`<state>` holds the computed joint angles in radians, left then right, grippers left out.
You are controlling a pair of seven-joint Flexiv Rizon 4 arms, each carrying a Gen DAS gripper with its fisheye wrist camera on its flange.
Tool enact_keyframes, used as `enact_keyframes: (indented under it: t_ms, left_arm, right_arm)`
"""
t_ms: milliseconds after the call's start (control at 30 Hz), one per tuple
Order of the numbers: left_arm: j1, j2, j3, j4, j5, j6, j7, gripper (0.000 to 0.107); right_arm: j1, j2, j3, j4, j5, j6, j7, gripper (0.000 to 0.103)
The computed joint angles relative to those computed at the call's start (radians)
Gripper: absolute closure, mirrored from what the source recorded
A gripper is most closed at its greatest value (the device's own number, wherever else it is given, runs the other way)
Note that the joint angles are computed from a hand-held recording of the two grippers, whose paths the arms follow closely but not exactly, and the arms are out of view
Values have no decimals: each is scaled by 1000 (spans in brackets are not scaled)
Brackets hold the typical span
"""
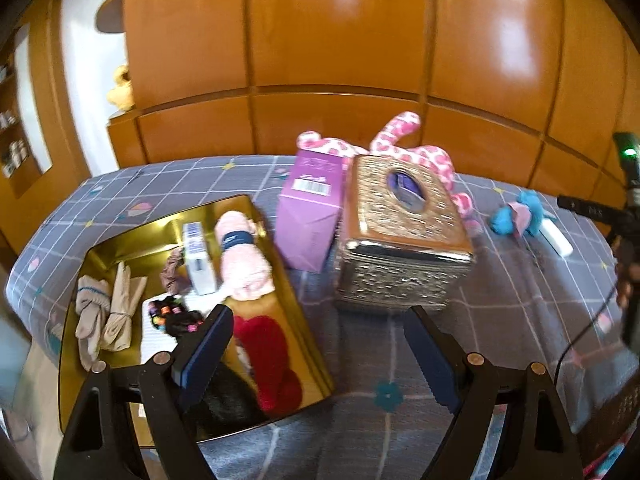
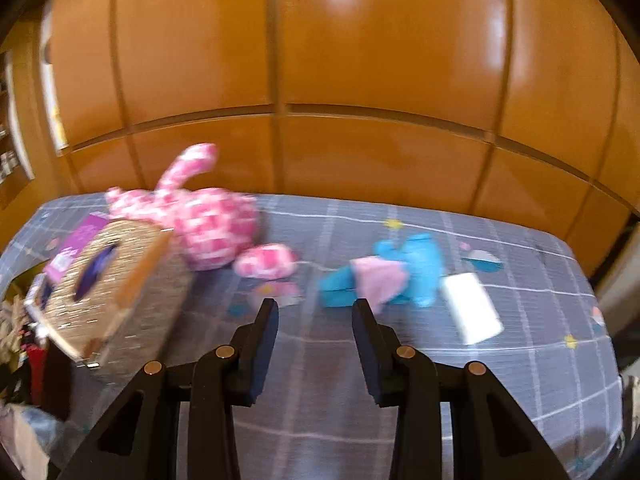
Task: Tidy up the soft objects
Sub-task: 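Move both tools back toward the blue teddy and white pad, then grasp the blue teddy bear in pink dress with the left tool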
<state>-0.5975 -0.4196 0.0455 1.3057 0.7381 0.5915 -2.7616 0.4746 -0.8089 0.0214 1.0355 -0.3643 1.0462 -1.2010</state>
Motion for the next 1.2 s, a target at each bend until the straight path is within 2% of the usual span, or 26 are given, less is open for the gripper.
enact_keyframes:
  t_ms: [167,267,367,567,900,1033,1200]
  left_arm:
    - [4,-35,-12,-41,-25,13,69,19]
    - [1,-61,-13,-70,-49,17,116,19]
    - [-2,-88,-10,-100,-75,23,159,19]
    - [-9,-144,0,-163,-132,44,245,19]
    - [-18,-247,14,-298,-228,69,393,19]
    - [-13,-309,17,-386,-281,82,453,19]
    - [-25,-432,39,-589,-330,12,552,19]
  right_arm:
    - [-7,-47,-111,-44,-61,-28,126,65]
    - [-26,-61,-147,-37,-79,-41,235,65]
    - [-65,-78,-102,-88,-33,-154,297,65]
    - [-109,-82,-53,-117,30,-183,356,65]
    - [-120,-74,-49,-112,52,-200,407,65]
    - [-131,-65,-49,-102,71,-206,457,65]
    - [-170,-62,-11,-103,142,-216,510,65]
